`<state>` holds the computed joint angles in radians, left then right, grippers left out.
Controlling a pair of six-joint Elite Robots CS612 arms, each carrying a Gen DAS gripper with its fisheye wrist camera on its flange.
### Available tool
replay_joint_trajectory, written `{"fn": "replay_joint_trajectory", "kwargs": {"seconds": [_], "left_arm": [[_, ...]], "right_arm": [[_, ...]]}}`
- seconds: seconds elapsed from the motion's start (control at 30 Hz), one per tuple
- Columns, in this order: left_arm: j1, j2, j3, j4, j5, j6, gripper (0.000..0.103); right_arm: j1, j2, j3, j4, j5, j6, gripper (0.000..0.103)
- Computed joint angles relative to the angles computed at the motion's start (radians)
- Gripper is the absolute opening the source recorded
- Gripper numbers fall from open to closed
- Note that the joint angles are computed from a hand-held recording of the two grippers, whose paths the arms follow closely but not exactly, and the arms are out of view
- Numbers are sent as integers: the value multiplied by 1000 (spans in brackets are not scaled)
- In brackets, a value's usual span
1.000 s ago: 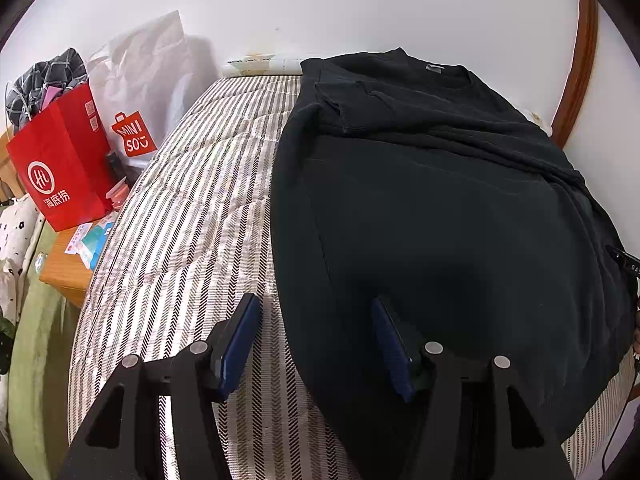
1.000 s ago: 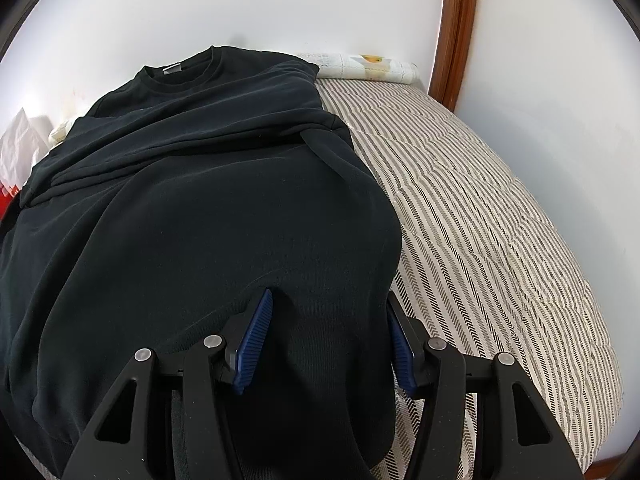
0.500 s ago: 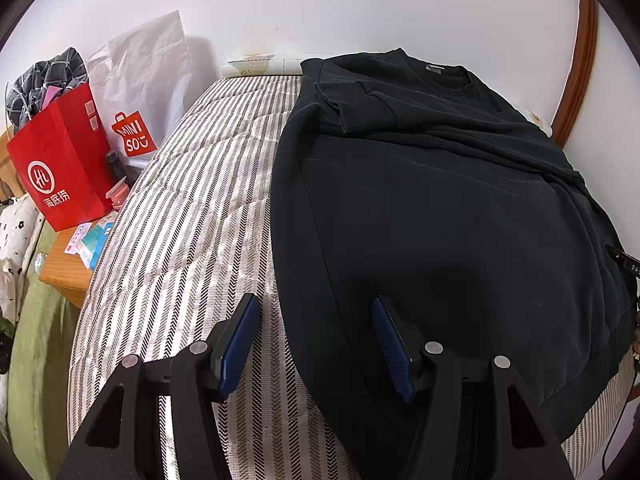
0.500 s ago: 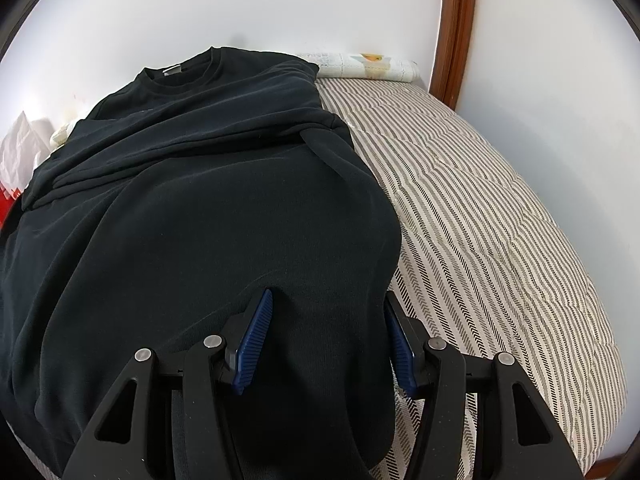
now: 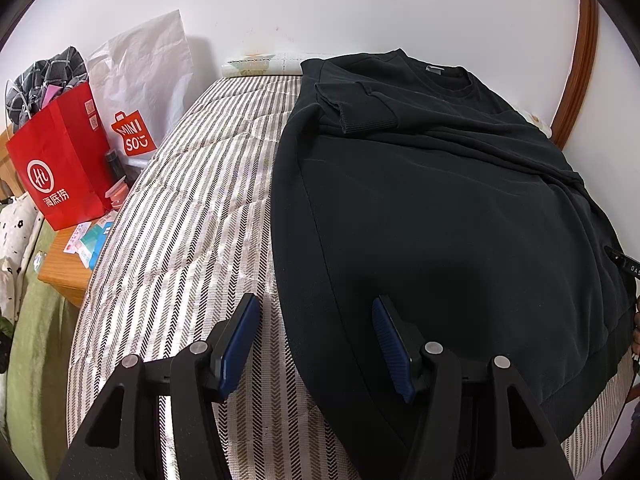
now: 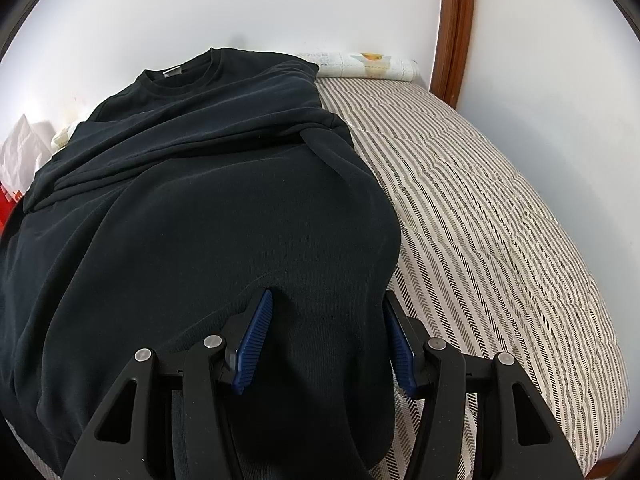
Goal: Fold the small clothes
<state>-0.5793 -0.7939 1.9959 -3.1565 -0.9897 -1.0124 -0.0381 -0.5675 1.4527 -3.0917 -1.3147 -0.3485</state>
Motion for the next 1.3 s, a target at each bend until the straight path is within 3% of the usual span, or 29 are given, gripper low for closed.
{"fn": "replay_joint_trajectory", "kwargs": {"seconds": [0.8,0.9,1.03,1.13,1.3], "left_arm": [[-3,-3,-5,22,7,-10,56],[-6,-5,-5,32,14,-19,51],[-12,-2,17,-51,-2,-9,34],[-13,1,50,-153,-30,-2,33],[-35,-10,85,-196,-48,28,33]], "right_arm": [[-6,0,-1,11,27,6,52],[-8,0,-1,13,37,-2,49],[-9,-1,-2,20,41,-9,47],[-16,-11,15,25,49,-19,47],[-43,-40,73,11,87,-43,48]]}}
